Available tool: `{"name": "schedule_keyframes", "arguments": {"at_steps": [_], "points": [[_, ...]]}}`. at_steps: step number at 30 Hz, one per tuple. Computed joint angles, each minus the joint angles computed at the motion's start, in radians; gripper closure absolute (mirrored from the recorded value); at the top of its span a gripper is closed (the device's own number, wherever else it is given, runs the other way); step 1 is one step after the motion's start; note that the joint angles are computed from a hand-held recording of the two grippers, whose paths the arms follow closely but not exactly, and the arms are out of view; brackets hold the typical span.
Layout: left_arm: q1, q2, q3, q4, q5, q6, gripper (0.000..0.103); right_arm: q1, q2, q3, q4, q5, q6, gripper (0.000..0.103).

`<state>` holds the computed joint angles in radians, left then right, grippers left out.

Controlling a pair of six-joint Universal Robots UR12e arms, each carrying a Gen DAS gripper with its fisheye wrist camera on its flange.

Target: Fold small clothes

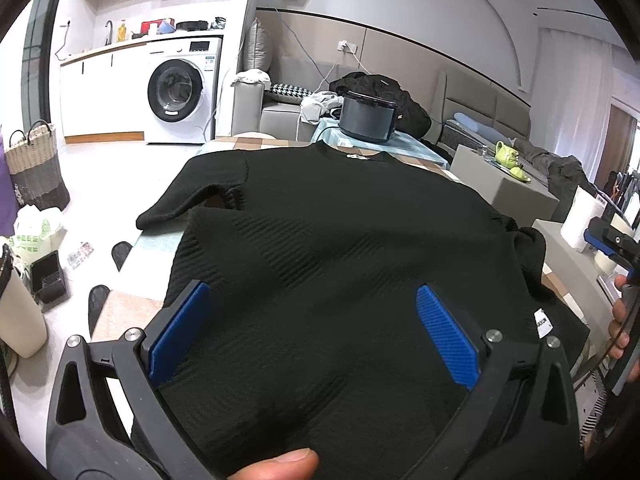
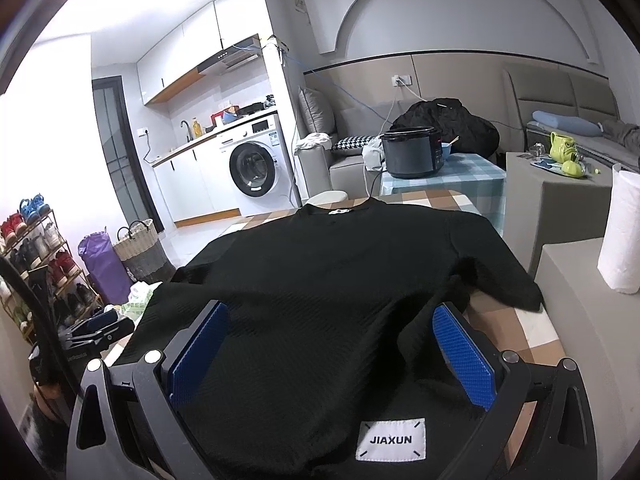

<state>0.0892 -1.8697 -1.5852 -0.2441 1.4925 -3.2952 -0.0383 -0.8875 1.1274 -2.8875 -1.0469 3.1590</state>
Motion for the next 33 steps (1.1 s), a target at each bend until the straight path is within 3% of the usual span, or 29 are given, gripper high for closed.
{"name": "schedule_keyframes", "arguments": {"at_steps": [5,13,26,33], "points": [[-0.007,-0.007,0.019,-0.024,0.013,0.013,0.001,-0.005,0.005,0.000,-0.003,0.001,0.046,0.000],[-0.005,-0.018,0.049,-0.053,0.007,0.014,0.001,-0.008,0.017,-0.027,0.011,0.005,0.048,0.000],[0.005,-0.038,0.090,-0.111,0.022,-0.014,0.001,-0.019,0.050,-0.079,0.075,0.079,0.119,0.000],[0.006,-0.055,0.118,-0.134,0.050,-0.022,0.001,0.003,0.052,-0.106,0.133,-0.028,0.029,0.000]]}}
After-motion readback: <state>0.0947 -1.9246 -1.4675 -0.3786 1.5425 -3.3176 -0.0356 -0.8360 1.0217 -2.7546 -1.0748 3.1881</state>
